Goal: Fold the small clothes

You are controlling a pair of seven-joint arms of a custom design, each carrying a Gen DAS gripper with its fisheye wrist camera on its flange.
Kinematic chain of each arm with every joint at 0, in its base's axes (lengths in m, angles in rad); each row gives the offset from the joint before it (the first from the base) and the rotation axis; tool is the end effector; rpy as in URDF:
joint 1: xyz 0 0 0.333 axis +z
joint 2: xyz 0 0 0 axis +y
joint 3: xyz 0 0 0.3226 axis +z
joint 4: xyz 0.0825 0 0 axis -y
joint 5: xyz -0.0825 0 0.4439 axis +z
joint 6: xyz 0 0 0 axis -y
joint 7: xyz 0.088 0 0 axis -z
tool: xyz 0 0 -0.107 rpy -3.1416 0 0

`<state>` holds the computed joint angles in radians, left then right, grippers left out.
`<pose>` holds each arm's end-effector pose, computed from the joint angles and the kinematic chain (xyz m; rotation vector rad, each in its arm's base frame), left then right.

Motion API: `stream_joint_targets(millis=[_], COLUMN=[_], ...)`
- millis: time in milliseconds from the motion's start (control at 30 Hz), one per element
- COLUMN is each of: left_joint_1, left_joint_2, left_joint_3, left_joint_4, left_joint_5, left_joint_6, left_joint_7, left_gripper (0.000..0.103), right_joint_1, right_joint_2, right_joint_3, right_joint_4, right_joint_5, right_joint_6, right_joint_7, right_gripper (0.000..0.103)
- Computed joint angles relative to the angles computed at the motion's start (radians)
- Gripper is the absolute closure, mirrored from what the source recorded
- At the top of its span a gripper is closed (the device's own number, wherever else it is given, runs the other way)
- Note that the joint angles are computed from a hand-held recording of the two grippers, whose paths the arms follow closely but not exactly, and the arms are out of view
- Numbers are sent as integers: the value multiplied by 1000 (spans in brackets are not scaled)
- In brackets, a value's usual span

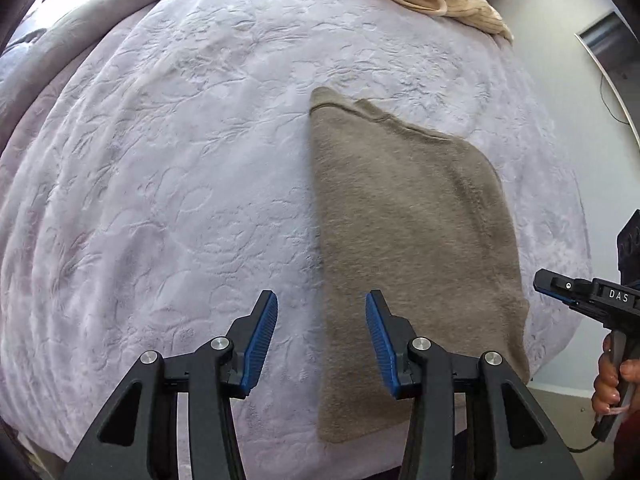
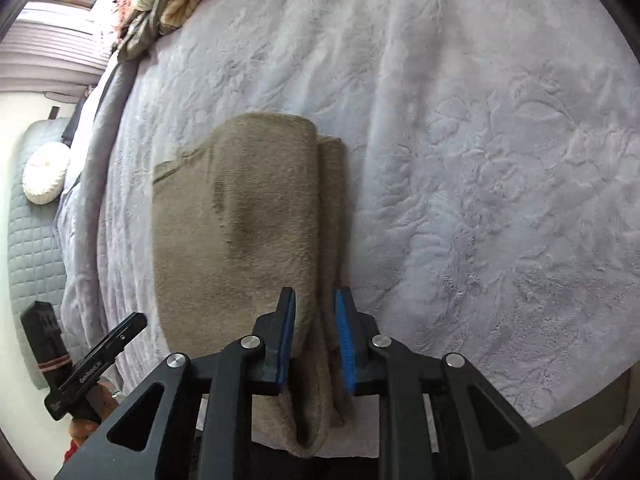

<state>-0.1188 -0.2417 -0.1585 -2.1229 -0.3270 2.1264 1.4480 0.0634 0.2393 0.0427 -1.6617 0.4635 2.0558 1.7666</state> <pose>0.5368 -0.1726 0.5264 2.1154 -2.1479 0.5264 0.7023 0.0966 0.4746 -1.6485 2.1870 0.3637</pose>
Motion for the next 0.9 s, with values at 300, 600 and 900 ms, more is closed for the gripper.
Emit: stream_joint_targets(millis=[300,600,900], left_joint_1=[-40,-33,-39], left_joint_2=[117,79,90], left_joint_3=[-29,-34,-47], left_joint_4=[83,81,116], left_joint_5=[22,93,198], left_joint_6=[-74,-89,-122], left_joint_7=[25,-41,-91], left_gripper=[44,43,41], right_joint_1=[52,51,71], right_joint_2=[70,-43,-69], right_joint_3=[16,-1,-7], right_joint_4=[52,-31,-40], right_joint_5=[-97,-124,-191], right_joint_6=[-92,-41,-74], right_joint_7=[12,90,168], right_gripper=[101,93,72])
